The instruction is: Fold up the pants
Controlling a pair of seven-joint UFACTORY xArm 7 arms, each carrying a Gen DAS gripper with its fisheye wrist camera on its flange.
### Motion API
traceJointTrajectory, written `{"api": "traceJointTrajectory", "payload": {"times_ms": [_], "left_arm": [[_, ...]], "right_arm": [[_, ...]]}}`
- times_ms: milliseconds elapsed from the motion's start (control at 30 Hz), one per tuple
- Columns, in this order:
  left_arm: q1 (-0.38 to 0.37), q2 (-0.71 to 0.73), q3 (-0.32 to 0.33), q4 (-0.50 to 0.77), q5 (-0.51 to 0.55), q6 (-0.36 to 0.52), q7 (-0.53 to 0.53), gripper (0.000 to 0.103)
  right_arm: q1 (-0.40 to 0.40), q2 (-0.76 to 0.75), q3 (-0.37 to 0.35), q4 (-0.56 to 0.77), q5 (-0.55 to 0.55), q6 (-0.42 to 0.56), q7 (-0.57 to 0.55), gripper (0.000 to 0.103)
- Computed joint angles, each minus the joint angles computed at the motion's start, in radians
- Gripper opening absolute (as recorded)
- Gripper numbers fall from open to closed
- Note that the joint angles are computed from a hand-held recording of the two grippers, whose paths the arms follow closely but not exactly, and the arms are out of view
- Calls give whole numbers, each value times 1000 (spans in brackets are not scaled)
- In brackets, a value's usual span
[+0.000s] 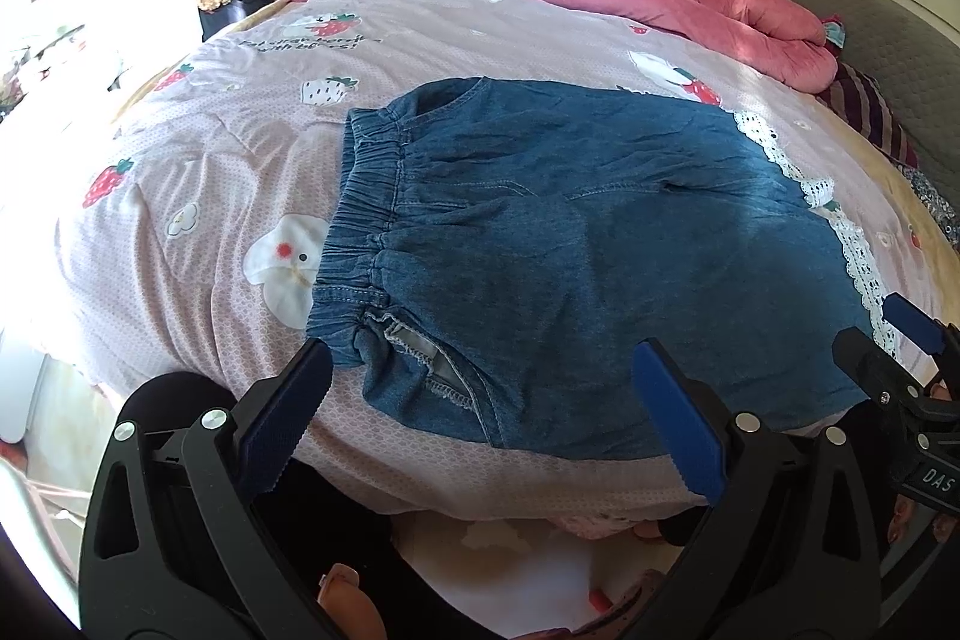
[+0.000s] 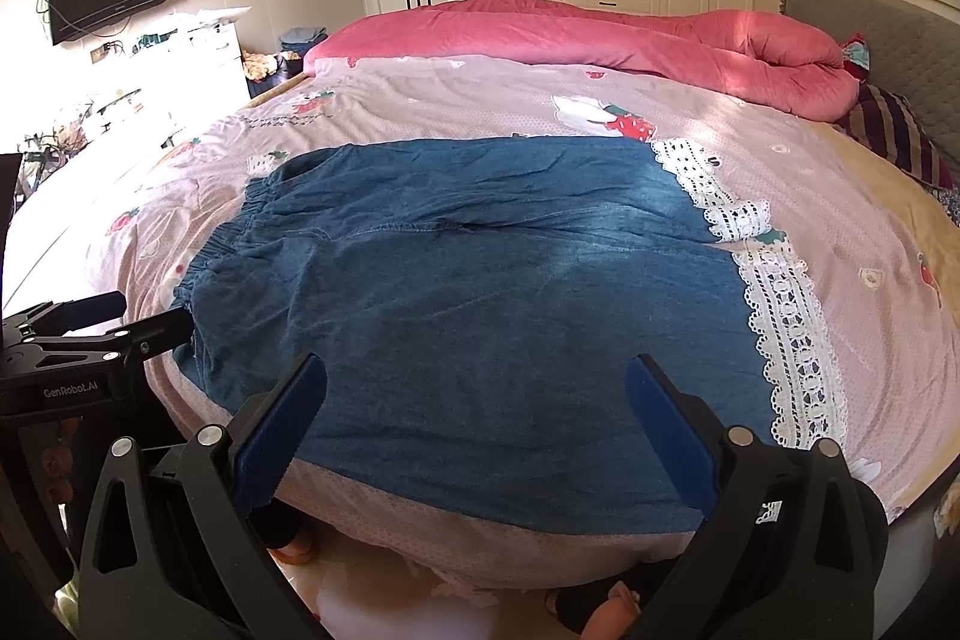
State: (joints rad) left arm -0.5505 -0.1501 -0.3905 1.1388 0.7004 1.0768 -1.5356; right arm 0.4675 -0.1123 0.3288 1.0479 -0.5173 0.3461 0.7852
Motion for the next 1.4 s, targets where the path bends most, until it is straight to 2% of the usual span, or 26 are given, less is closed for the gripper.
{"api": "traceJointTrajectory", "payload": {"times_ms": [1033,1233,1400], "left_arm": [[8,2,4,-6,8,-12,2,94],[20,5,21,-12,10,-38,12,94],[44,4,44,-31,-5,-84,42,94]], "right_arm": [[11,27,-11,18,10,13,-7,99],[20,56,-25,45,12,21,-23,99],[35,112,-47,102,39,27,-79,99]]}}
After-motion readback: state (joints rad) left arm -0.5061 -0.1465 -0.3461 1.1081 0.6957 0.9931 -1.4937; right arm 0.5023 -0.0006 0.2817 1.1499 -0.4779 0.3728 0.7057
